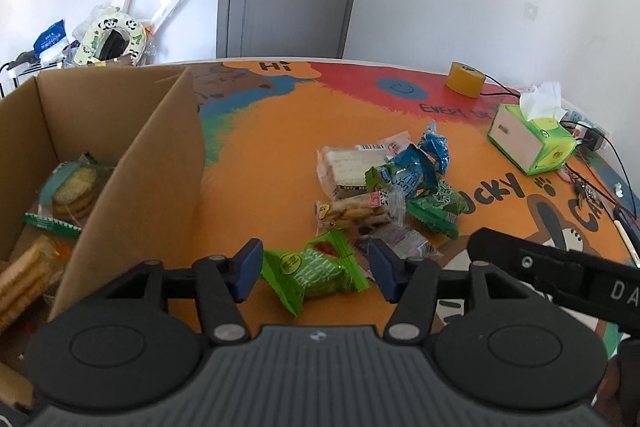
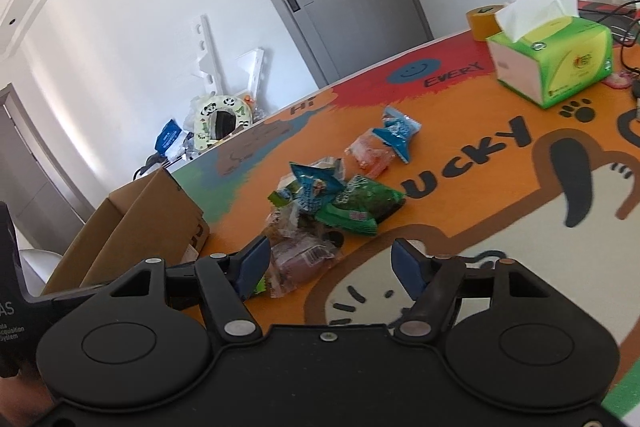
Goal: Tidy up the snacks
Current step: 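Grasp the green packet with the left gripper while the right grasps a clear-wrapped candy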
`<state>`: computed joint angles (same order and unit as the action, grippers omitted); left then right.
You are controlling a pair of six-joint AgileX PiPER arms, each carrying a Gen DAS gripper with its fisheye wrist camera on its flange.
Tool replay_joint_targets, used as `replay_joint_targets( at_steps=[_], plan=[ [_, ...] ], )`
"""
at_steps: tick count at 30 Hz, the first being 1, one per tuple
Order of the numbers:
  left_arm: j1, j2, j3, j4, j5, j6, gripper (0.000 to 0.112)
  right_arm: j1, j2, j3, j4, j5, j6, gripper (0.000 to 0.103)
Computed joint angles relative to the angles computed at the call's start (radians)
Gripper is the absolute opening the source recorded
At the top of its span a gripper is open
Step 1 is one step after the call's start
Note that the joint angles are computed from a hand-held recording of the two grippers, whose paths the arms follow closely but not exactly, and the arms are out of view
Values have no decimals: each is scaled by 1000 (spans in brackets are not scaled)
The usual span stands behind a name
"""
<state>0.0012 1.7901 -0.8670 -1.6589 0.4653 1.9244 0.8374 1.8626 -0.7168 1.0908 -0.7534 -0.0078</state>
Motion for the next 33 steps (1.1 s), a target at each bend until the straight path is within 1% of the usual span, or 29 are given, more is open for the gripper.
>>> replay_joint_targets(
  at_steps=[3, 5, 7, 8, 9, 11, 15, 18, 19, 25, 30, 33],
  plan=[
    [-15, 17, -3, -14, -30, 13, 58, -3, 7, -20, 10, 13, -26, 68],
    [-21, 25, 1, -36, -34, 30, 57, 2, 5, -24, 23, 13, -43, 68],
    [-22, 39, -7, -13, -31, 6, 55, 9, 2, -22, 35, 10, -55, 68],
    [-19, 43, -7, -18, -26, 12, 46, 9, 2, -21, 40, 10, -55, 68],
    [-18, 44, -6, -21, -21, 20, 43, 8, 4, -22, 46, 13, -57, 68],
    [-7, 40, 1, -35, 4, 39, 33, 3, 10, -25, 53, 20, -58, 68],
    [10, 15, 16, -37, 34, 37, 32, -1, 19, -31, 40, 23, -56, 68],
    [24, -10, 22, -17, 50, 18, 32, -14, 34, -51, 18, 41, -55, 68],
    [24, -19, 23, -10, 41, 7, 32, -19, 39, -58, 8, 50, -51, 68],
    [61, -42, 4, 62, 75, -90, 32, -53, 70, -105, -45, 77, -41, 68],
    [84, -61, -2, 67, 112, -106, 32, -76, 95, -147, -52, 107, -84, 68],
    [83, -66, -9, 68, 107, -117, 32, -87, 118, -177, -52, 127, -103, 68]
  ],
)
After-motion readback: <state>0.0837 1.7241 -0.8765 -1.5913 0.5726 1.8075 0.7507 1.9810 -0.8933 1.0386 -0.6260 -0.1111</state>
